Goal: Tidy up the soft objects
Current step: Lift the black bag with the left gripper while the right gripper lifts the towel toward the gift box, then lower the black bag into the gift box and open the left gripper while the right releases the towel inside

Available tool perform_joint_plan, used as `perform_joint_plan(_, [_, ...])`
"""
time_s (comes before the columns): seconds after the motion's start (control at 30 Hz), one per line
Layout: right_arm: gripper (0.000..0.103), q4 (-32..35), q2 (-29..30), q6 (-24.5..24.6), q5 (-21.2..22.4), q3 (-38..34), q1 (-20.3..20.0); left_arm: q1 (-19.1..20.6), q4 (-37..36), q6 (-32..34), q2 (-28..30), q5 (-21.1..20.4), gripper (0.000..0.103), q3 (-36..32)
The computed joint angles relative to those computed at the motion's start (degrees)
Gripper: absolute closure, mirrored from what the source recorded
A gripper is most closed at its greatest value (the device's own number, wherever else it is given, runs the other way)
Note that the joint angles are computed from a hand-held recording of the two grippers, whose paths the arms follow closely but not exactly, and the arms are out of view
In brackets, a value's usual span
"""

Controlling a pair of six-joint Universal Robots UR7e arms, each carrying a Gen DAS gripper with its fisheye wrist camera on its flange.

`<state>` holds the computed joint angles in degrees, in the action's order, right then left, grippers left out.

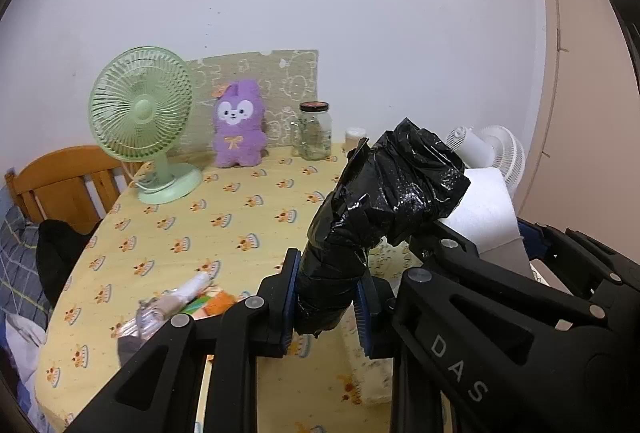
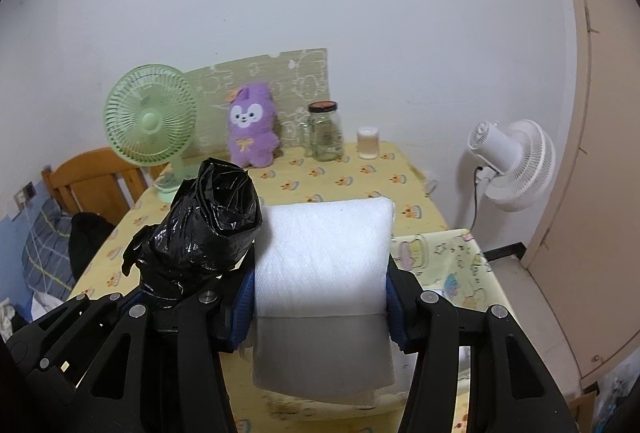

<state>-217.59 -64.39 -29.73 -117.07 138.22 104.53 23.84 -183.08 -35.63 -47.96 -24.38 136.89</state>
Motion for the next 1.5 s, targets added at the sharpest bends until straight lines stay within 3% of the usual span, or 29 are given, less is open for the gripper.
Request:
perform_joint_plan(0.2, [0.046,-0.3,-1.0,-1.2,0.4,-0.2,-2.5,1.4,-2.8,3.1,3.0,-2.4,0.079,-2.7])
perform_joint_plan(0.6, [0.046,-0.9,-0.8,-2.6,0.0,-1.2,-6.8,4.0,-1.4,5.3,7.3,-6.2,0.079,-7.8])
perform_joint_plan(0.7, [0.046,-1.0,-0.7,-2.5,0.0,-1.6,-7.9,4.8,1.1,4.7,7.7,-7.2,0.062,-9.2])
perform_joint_plan(0.77, [0.046,-0.6,-0.7,-2.2,0.2,-1.9,-8.7,5.2,3.6,3.9,7.8,-7.1,0.041,-10.1])
perform_joint_plan(0.87, [0.046,0.2,-0.6,-1.9,0.5,-2.5,-9.6,4.4,4.3,3.3,9.0,-3.5,0.017,-10.5])
perform_joint_plan(1.13, [0.040,-2.6,1.1,-4.7,0.4,-3.6,-10.1,5.5,6.7,3.3,9.1,-4.6,0.014,-11.9])
perform_joint_plan(1.23, [0.026,-2.7,1.3,-5.4,-0.1,-3.8,-9.8,5.7,6.2,3.9,9.0,-4.8,0.014,-11.9])
perform_joint_plan(1.3, [0.009,-4.1,1.7,-5.9,-0.4,-3.7,-9.6,5.7,6.1,3.8,8.8,-5.0,0.013,-11.7])
perform_joint_plan(1.4, [0.005,-8.4,2.7,-7.5,-1.5,-3.3,-8.5,5.2,4.8,4.3,8.2,-5.2,0.012,-10.8])
perform_joint_plan(1.5, [0.005,-8.2,2.3,-7.1,-2.1,-2.9,-7.6,4.5,3.8,4.8,7.6,-4.8,0.011,-9.8])
